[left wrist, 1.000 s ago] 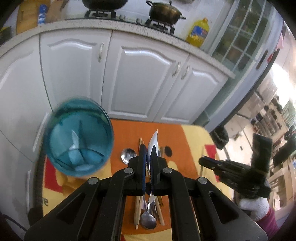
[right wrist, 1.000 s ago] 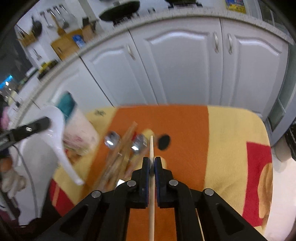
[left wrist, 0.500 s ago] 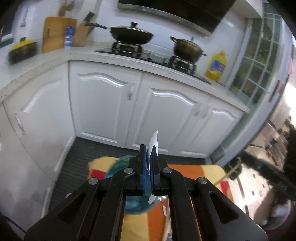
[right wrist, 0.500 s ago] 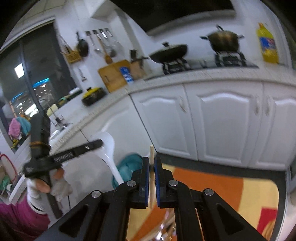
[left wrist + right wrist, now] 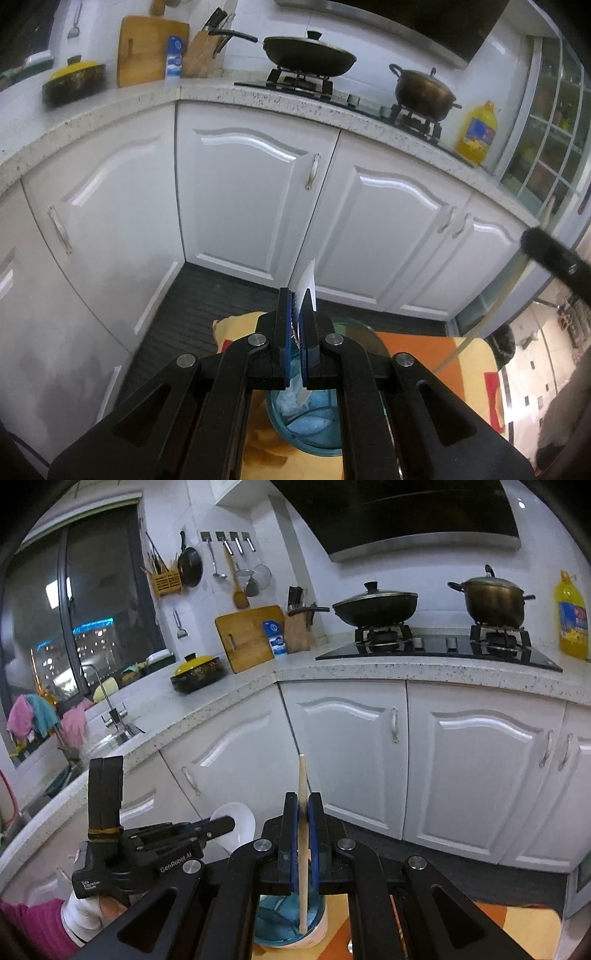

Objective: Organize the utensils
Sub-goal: 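Carry the white spoon and the chopstick in both tools over the floral cup, then open the left tool dropping the spoon into the cup while the right tool releases the chopstick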

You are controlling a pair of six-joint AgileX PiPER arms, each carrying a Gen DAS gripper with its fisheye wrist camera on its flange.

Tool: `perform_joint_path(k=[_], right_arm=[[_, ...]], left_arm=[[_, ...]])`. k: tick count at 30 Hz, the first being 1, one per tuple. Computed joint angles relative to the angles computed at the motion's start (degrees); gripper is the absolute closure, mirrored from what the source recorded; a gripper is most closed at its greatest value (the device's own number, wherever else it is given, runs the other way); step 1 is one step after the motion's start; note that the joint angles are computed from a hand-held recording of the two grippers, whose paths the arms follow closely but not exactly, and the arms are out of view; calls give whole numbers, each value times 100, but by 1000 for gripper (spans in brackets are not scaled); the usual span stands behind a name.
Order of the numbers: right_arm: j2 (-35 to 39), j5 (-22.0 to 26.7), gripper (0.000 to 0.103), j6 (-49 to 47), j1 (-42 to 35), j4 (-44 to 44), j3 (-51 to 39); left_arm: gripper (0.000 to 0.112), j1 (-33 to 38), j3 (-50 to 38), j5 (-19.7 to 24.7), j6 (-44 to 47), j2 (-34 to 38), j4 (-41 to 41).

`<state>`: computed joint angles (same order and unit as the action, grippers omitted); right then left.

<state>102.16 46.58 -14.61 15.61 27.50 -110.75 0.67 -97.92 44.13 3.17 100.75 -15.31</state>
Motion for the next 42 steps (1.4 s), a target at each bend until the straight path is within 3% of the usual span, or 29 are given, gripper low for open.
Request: perform_joint_path(k=[9, 15, 24, 26, 27, 29, 31, 42], right_arm=[[408, 361, 98, 22, 121, -232, -690], [765, 172, 98, 132, 202, -202, -298], [1306, 398, 96, 392, 247, -277, -189], [1246, 396, 73, 380, 186, -189, -75], [1148, 312, 70, 324, 155, -120, 95], [1016, 249, 70, 243, 110, -12, 301], [865, 210, 70, 219, 92, -8, 511], [-74, 0, 70, 89, -59, -80, 1633]], left_arm=[[110, -103, 81, -34, -104, 213, 66], [110, -219, 310, -158, -240, 226, 269], [108, -265, 560, -234, -308, 120, 360], [101, -234, 585, -238, -247, 94, 269], [98, -213, 604, -241, -214, 76, 210], [85, -181, 672, -255, -164, 11, 113], [81, -163, 748, -246, -100, -67, 10], [77, -258, 1292, -283, 25, -791, -135]])
